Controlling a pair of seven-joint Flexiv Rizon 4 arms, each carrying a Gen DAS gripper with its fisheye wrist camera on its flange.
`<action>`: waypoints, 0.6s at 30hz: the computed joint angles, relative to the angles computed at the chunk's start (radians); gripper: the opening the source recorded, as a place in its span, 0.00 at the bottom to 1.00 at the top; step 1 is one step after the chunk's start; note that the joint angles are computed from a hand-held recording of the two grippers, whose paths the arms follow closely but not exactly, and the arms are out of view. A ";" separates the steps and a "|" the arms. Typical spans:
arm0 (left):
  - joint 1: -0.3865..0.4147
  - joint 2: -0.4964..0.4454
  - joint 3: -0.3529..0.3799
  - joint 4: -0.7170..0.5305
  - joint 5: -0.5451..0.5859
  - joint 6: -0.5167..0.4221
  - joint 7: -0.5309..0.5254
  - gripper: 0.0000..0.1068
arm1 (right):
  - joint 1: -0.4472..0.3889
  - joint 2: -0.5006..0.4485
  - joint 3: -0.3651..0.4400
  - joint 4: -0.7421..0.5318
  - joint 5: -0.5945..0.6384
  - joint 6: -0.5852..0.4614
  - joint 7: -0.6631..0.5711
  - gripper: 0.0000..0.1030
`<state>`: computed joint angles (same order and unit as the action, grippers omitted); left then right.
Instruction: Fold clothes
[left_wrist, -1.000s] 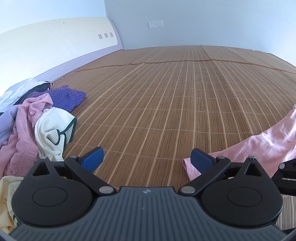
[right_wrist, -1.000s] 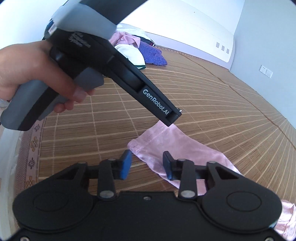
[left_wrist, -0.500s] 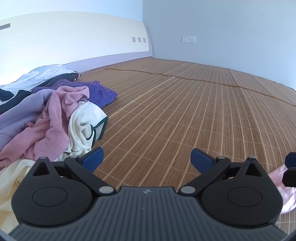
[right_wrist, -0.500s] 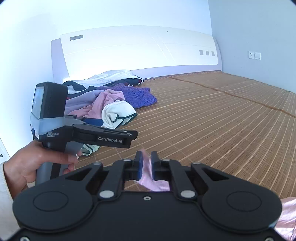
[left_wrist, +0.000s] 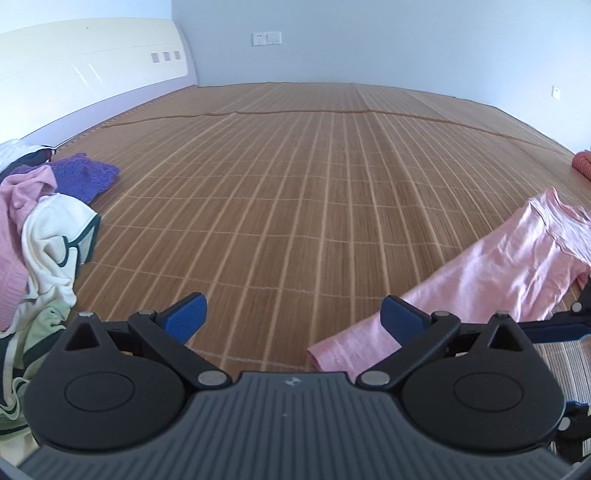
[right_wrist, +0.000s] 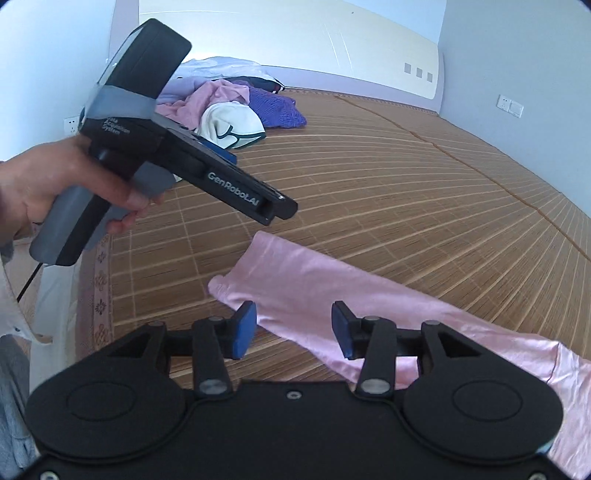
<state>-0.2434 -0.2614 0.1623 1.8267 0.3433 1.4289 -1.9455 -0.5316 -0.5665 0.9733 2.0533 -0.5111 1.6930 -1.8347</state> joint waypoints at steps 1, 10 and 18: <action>-0.012 -0.006 0.003 -0.012 0.014 -0.019 0.001 0.96 | 0.053 0.024 -0.061 0.011 0.018 0.040 0.011 0.47; -0.097 -0.035 0.058 -0.132 0.276 -0.232 -0.136 0.96 | -0.096 -0.136 0.107 0.026 -0.057 0.012 0.033 0.59; -0.037 -0.008 -0.012 -0.130 0.361 -0.203 -0.168 0.96 | -0.033 -0.016 -0.052 0.069 -0.083 0.097 0.132 0.59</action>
